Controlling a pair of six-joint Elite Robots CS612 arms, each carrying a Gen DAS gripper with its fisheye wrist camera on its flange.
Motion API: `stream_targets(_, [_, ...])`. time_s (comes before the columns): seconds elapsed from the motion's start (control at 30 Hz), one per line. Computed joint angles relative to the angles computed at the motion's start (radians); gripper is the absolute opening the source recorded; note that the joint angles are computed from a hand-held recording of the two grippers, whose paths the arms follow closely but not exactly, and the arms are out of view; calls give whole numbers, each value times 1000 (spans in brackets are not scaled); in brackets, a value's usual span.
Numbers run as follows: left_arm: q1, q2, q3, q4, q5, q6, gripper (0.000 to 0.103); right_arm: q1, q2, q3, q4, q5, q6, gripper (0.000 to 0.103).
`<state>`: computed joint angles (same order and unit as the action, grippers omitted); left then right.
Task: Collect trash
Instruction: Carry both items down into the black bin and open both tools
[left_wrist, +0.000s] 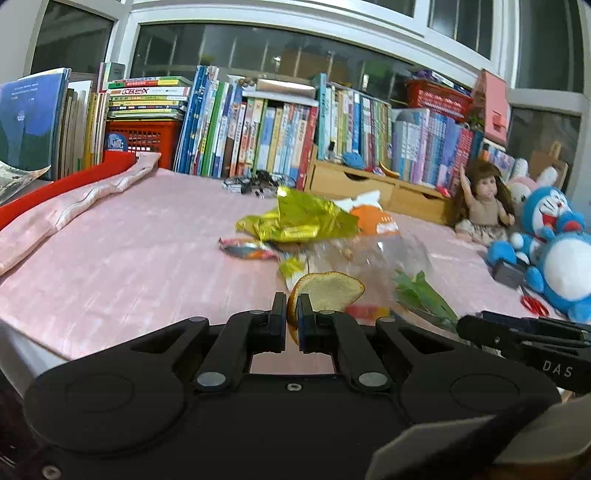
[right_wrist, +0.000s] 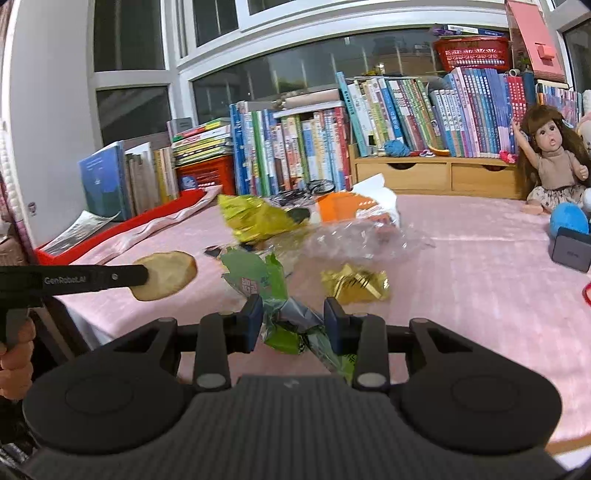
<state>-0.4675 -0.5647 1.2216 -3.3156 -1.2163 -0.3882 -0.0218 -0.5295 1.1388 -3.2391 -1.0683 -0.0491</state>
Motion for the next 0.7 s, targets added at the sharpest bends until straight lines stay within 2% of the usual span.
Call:
stream_targets(0.13, [-2, -34, 71, -3, -40, -26, 5, -3, -30, 71, -31, 25, 38, 41])
stream_targets(0.37, [-8, -76, 160, 34, -81, -35, 5, -4, -74, 175, -8, 42, 66, 41])
stream_targets(0.57, [-13, -91, 205, 102, -129, -46, 5, -6, -83, 213, 42, 41, 146, 41])
stream_targets(0.7, [-20, -87, 207, 180, -153, -57, 5, -2, -80, 226, 88, 19, 190, 41])
